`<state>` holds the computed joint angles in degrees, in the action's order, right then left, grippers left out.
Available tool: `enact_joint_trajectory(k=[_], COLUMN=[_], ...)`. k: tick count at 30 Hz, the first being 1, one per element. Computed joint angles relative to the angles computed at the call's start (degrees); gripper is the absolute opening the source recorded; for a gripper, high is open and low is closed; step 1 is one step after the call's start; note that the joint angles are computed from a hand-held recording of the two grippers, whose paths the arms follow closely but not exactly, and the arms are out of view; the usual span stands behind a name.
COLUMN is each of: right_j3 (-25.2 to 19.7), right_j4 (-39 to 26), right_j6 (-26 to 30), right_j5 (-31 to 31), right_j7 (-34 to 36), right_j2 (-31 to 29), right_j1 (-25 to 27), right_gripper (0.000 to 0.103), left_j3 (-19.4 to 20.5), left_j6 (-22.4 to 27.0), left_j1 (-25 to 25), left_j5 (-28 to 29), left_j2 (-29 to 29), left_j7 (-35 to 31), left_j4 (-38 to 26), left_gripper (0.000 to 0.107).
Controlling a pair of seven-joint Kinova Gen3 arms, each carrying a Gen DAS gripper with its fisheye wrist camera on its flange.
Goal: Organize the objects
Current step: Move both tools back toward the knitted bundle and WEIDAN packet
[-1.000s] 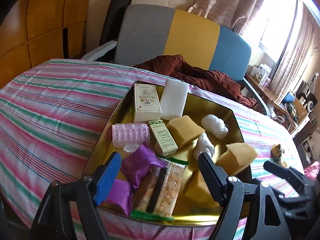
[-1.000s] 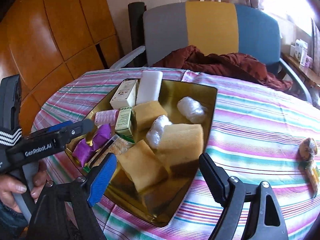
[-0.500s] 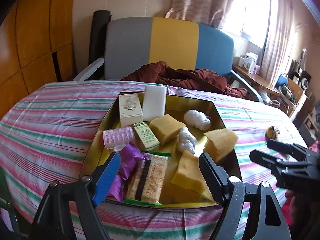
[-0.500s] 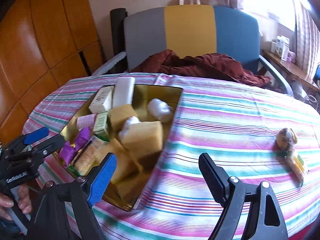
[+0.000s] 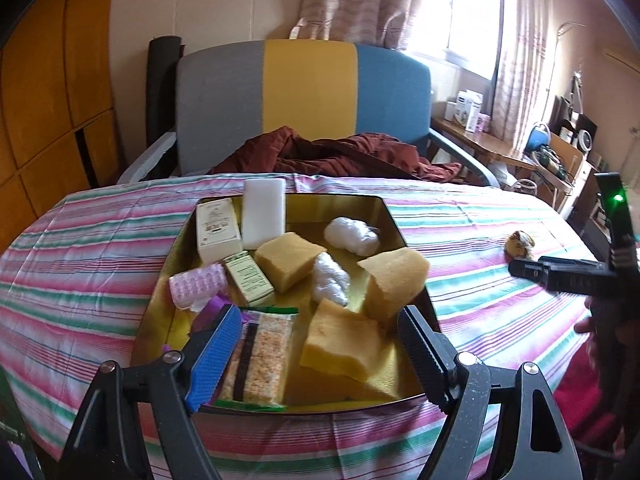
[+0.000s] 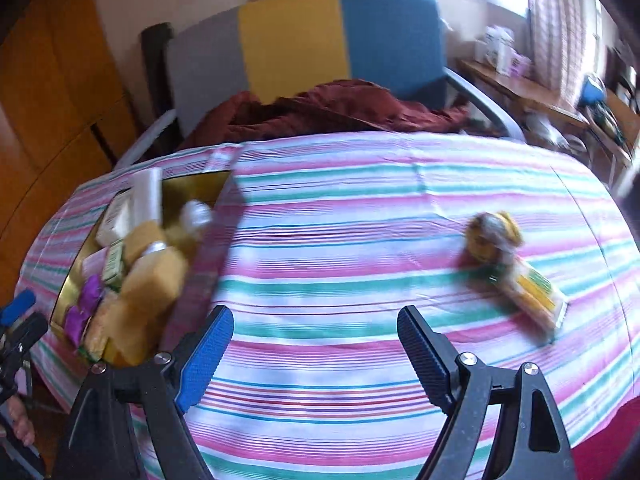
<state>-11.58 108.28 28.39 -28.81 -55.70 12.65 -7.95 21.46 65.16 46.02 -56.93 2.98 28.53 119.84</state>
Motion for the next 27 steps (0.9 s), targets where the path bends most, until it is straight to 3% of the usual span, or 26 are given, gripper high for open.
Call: enact_joint_trajectory(k=[8,16,27], right_j3=[6.4,9.15,9.79], right_j4=[-8.2,-19.58,-32.7], right_j6=[6.11,13.67,24.73], right_j5=[7.99,18.32,28.77], right_j7=[-9.19,-17.05,-16.39], right_j2=[5.23,12.88,23.3], right_j1=[2.37,3.02,0.22], right_gripper=[0.086,0.086,0.086], left_j3=[-0.75,-1.76,-3.78], left_j6=[-4.18,-7.14,-10.43], left_j1=[-0.83,-1.83,-3.32], left_j5=[-0.92,-1.62,-1.16], left_j2=[0.39,0.91,2.41], left_j7=[-1.76,-4.36,-9.67], left_j4=[-0.31,-1.21,-3.82], left_gripper=[0.081,0.081,0.081])
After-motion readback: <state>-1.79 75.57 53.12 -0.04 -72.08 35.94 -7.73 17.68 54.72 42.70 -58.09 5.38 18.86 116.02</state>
